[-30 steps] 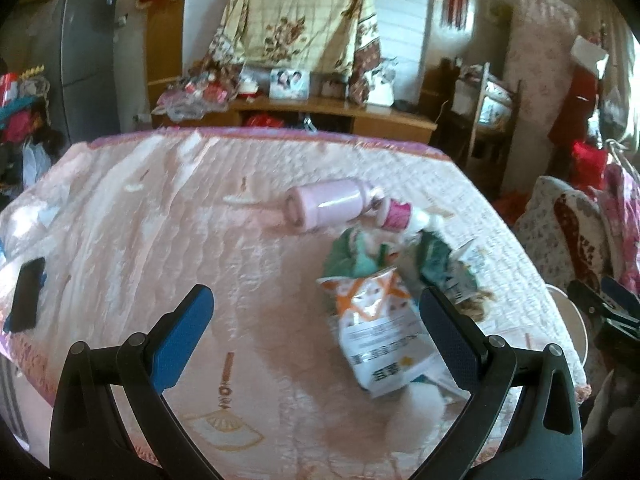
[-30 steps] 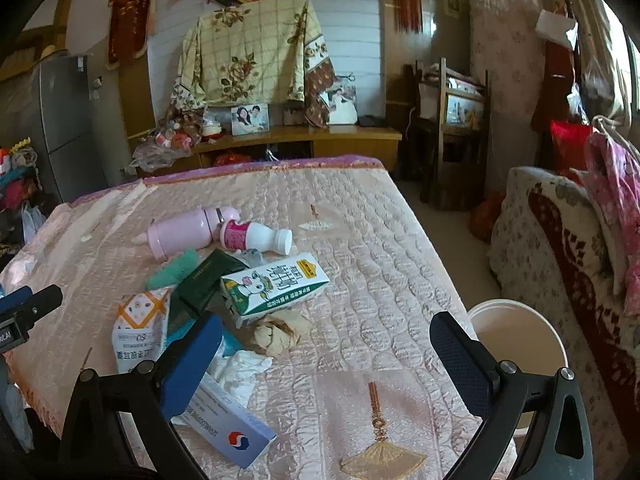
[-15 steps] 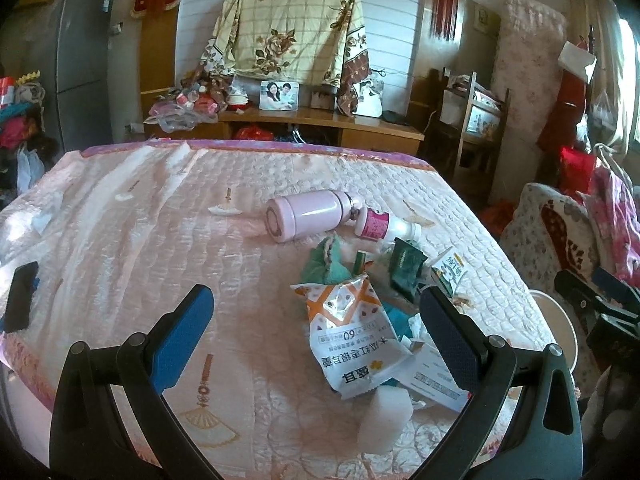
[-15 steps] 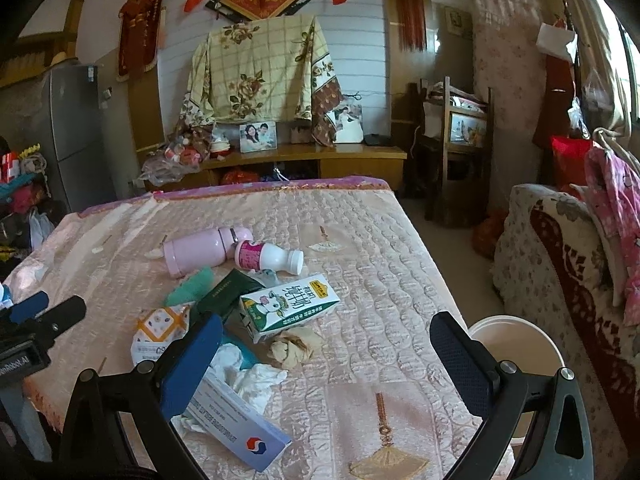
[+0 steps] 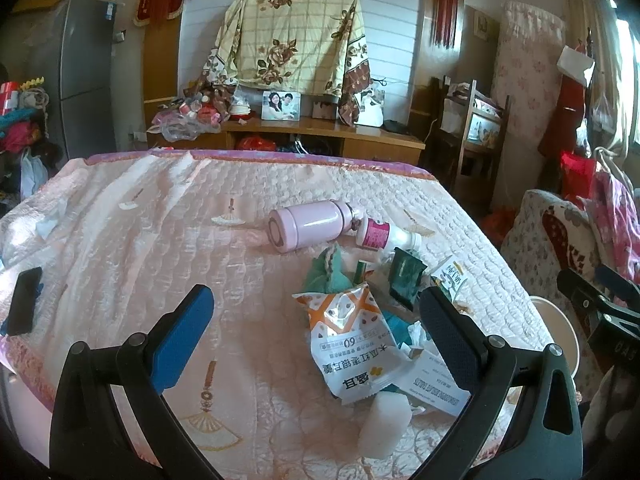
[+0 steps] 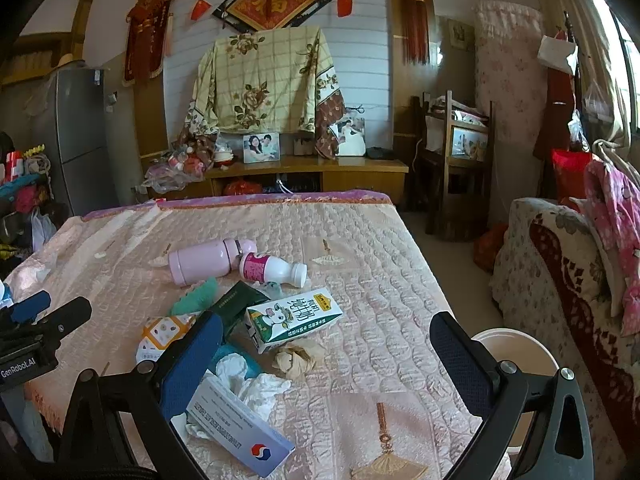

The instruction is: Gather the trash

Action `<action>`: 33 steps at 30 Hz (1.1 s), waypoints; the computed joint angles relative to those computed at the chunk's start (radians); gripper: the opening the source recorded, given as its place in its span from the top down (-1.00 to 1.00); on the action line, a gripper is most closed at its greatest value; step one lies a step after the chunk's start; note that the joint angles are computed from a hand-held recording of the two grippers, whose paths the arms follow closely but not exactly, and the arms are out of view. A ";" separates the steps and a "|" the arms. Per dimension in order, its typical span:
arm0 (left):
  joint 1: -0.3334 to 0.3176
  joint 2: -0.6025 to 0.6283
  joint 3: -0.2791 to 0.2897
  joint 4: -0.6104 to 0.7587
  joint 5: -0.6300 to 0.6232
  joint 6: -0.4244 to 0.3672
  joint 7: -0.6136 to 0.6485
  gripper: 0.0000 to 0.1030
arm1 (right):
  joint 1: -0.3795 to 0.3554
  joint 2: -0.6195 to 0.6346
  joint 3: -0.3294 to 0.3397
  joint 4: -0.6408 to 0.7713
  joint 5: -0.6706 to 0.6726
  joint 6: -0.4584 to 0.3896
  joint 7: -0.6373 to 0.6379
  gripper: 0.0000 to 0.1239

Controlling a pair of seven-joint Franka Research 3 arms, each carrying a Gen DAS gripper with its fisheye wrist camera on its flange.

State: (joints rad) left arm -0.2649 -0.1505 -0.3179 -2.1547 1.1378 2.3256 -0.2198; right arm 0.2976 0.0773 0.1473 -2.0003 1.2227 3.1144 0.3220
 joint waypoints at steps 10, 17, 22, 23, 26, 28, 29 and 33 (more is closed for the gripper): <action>-0.009 0.014 -0.001 0.018 0.016 -0.017 0.004 -0.99 | 0.000 0.000 0.000 0.005 0.033 0.000 -0.028 -0.66; -0.011 0.011 0.001 0.013 0.020 -0.017 0.000 -0.99 | -0.003 0.002 -0.002 0.015 0.053 -0.004 -0.050 -0.66; -0.011 0.013 -0.001 0.017 0.025 -0.022 -0.006 -0.99 | -0.004 0.000 -0.006 0.015 0.056 -0.011 -0.048 -0.66; -0.012 0.010 0.000 0.014 0.024 -0.021 -0.004 -0.99 | -0.004 -0.001 -0.006 0.014 0.055 -0.009 -0.047 -0.66; -0.013 0.011 -0.002 0.016 0.028 -0.028 -0.006 -0.99 | -0.003 0.000 -0.006 0.015 0.059 -0.008 -0.051 -0.66; -0.014 0.009 -0.003 0.014 0.032 -0.031 -0.007 -0.99 | -0.003 0.000 -0.007 0.014 0.056 -0.012 -0.047 -0.66; -0.014 0.009 -0.002 0.014 0.032 -0.030 -0.008 -0.99 | -0.004 0.000 -0.008 0.014 0.051 -0.013 -0.043 -0.66; -0.014 0.008 -0.001 0.012 0.025 -0.025 -0.005 -0.99 | -0.002 0.000 -0.006 0.009 0.058 -0.009 -0.054 -0.66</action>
State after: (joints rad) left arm -0.2785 -0.1430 -0.3190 -2.1428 1.1628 2.3002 -0.2247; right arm 0.2953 0.0771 0.1415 -1.9917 1.2810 3.1051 0.2684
